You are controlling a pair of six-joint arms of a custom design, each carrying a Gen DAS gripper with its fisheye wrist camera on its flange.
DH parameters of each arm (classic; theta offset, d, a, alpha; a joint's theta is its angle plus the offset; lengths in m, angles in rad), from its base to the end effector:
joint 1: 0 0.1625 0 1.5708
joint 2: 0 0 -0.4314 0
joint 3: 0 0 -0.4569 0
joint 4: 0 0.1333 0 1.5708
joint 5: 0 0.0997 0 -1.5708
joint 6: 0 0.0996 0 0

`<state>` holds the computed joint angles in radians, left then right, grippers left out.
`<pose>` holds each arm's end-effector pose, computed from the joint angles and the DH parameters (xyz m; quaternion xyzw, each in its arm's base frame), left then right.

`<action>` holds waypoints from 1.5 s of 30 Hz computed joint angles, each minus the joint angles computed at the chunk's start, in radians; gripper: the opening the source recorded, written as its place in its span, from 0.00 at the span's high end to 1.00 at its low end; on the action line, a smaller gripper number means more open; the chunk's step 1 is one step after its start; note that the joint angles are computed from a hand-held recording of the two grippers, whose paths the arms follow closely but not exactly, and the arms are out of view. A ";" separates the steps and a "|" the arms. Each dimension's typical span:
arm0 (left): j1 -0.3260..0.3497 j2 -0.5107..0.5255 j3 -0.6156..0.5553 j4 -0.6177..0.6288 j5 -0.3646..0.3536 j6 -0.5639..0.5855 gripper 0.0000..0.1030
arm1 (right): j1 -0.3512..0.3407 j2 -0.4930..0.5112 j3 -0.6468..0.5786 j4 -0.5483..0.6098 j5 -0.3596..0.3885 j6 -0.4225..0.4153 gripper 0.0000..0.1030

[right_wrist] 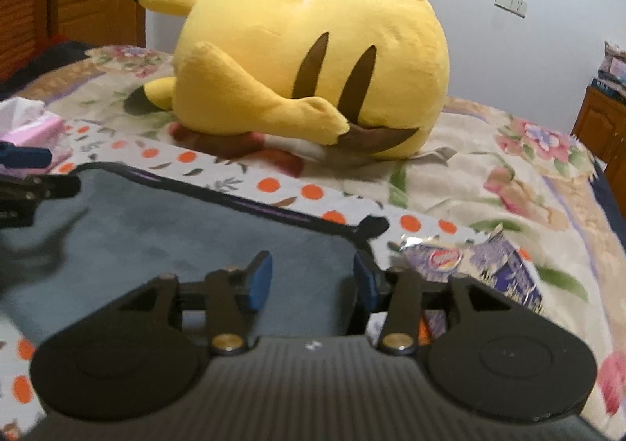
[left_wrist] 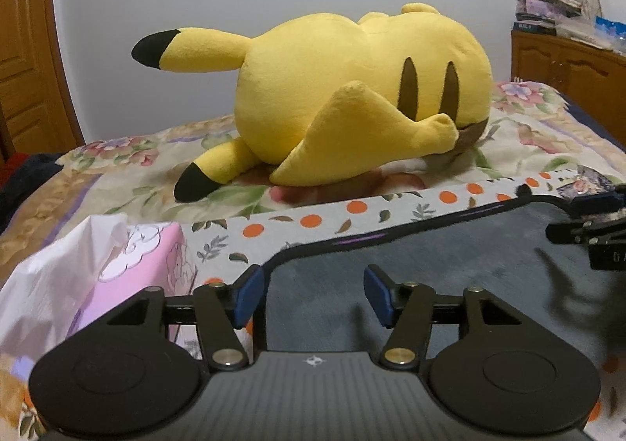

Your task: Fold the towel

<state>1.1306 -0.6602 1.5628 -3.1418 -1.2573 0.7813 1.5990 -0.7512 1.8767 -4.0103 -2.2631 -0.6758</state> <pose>-0.1758 -0.7582 0.0559 0.4932 0.7938 -0.2943 0.2003 0.0869 -0.6094 0.1216 0.0623 -0.7706 0.4592 0.4375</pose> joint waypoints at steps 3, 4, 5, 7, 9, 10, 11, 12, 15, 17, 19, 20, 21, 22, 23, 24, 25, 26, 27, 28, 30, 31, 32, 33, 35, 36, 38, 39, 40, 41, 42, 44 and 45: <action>-0.002 -0.026 0.030 0.014 -0.002 -0.021 0.41 | 0.004 -0.009 0.037 -0.004 0.017 0.046 0.52; -0.002 -0.035 0.042 0.013 -0.003 -0.025 0.39 | 0.006 -0.009 0.048 -0.013 0.017 0.057 0.51; -0.003 -0.044 0.054 0.014 -0.003 -0.026 0.38 | 0.008 -0.009 0.056 -0.018 0.016 0.066 0.50; -0.006 -0.062 0.078 0.016 -0.002 -0.024 0.38 | 0.012 -0.011 0.077 -0.028 0.018 0.081 0.49; -0.009 -0.080 0.101 0.022 0.000 -0.020 0.37 | 0.016 -0.012 0.095 -0.042 0.012 0.096 0.47; -0.010 -0.088 0.112 0.021 0.001 -0.019 0.36 | 0.019 -0.013 0.102 -0.048 0.009 0.101 0.47; -0.011 -0.098 0.125 0.021 0.003 -0.018 0.35 | 0.022 -0.014 0.110 -0.055 0.007 0.106 0.47; -0.012 -0.107 0.137 0.020 0.005 -0.019 0.33 | 0.026 -0.016 0.117 -0.061 0.004 0.110 0.46; -0.017 -0.137 0.173 0.023 0.007 -0.018 0.31 | 0.040 -0.025 0.139 -0.071 -0.005 0.113 0.44; -0.023 -0.159 0.198 0.034 0.013 -0.020 0.27 | 0.052 -0.031 0.153 -0.082 -0.014 0.112 0.39; -0.029 -0.184 0.227 0.039 0.014 -0.018 0.26 | 0.064 -0.036 0.167 -0.097 -0.022 0.113 0.37; -0.033 -0.197 0.243 0.035 0.014 -0.020 0.25 | 0.070 -0.041 0.176 -0.101 -0.023 0.114 0.37; -0.036 -0.211 0.257 0.038 0.012 -0.023 0.22 | 0.075 -0.045 0.183 -0.103 -0.027 0.117 0.37; -0.039 -0.223 0.269 0.040 0.009 -0.026 0.21 | 0.082 -0.050 0.190 -0.106 -0.031 0.120 0.37; -0.043 -0.237 0.283 0.042 0.008 -0.030 0.21 | 0.088 -0.054 0.197 -0.110 -0.036 0.124 0.37; -0.047 -0.249 0.295 0.045 0.008 -0.034 0.20 | 0.094 -0.056 0.203 -0.114 -0.040 0.127 0.37; -0.051 -0.261 0.307 0.046 0.008 -0.036 0.20 | 0.101 -0.059 0.210 -0.120 -0.045 0.129 0.36; -0.054 -0.273 0.318 0.048 0.007 -0.039 0.19 | 0.108 -0.062 0.215 -0.126 -0.050 0.130 0.36; -0.057 -0.285 0.329 0.050 0.005 -0.042 0.18 | 0.115 -0.065 0.222 -0.132 -0.054 0.129 0.36; -0.061 -0.296 0.340 0.051 0.004 -0.043 0.18 | 0.121 -0.066 0.226 -0.137 -0.059 0.129 0.35; -0.067 -0.315 0.360 0.052 0.003 -0.044 0.17 | 0.134 -0.066 0.234 -0.150 -0.074 0.126 0.33; -0.070 -0.324 0.370 0.053 0.003 -0.047 0.17 | 0.141 -0.064 0.236 -0.158 -0.084 0.125 0.31; -0.072 -0.333 0.379 0.055 0.002 -0.051 0.16 | 0.147 -0.062 0.237 -0.167 -0.094 0.126 0.26; -0.073 -0.342 0.386 0.058 0.001 -0.055 0.15 | 0.153 -0.059 0.240 -0.177 -0.099 0.128 0.21; -0.076 -0.357 0.404 0.056 0.000 -0.059 0.13 | 0.162 -0.054 0.248 -0.199 -0.101 0.136 0.18; -0.077 -0.364 0.412 0.056 -0.001 -0.062 0.12 | 0.166 -0.050 0.251 -0.206 -0.107 0.141 0.13; -0.079 -0.376 0.426 0.054 -0.003 -0.064 0.07 | 0.173 -0.041 0.253 -0.223 -0.119 0.143 0.08; -0.079 -0.381 0.434 0.046 -0.007 -0.064 0.03 | 0.174 -0.038 0.255 -0.230 -0.119 0.144 0.08; -0.078 -0.385 0.442 0.034 -0.013 -0.062 0.00 | 0.175 -0.037 0.259 -0.229 -0.119 0.148 0.07; -0.077 -0.388 0.451 0.019 -0.018 -0.058 0.00 | 0.176 -0.035 0.262 -0.226 -0.120 0.152 0.04; -0.078 -0.390 0.458 0.008 -0.017 -0.053 0.00 | 0.176 -0.032 0.262 -0.226 -0.122 0.155 0.03; -0.079 -0.394 0.468 0.005 -0.014 -0.051 0.00 | 0.180 -0.027 0.262 -0.220 -0.130 0.164 0.00; -0.077 -0.398 0.473 0.005 -0.018 -0.053 0.00 | 0.180 -0.023 0.261 -0.219 -0.134 0.165 0.00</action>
<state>1.0536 -1.0577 2.0353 -3.1368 -1.2754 0.7285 1.7792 -0.7745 2.1372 -4.2292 -2.3974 -0.5104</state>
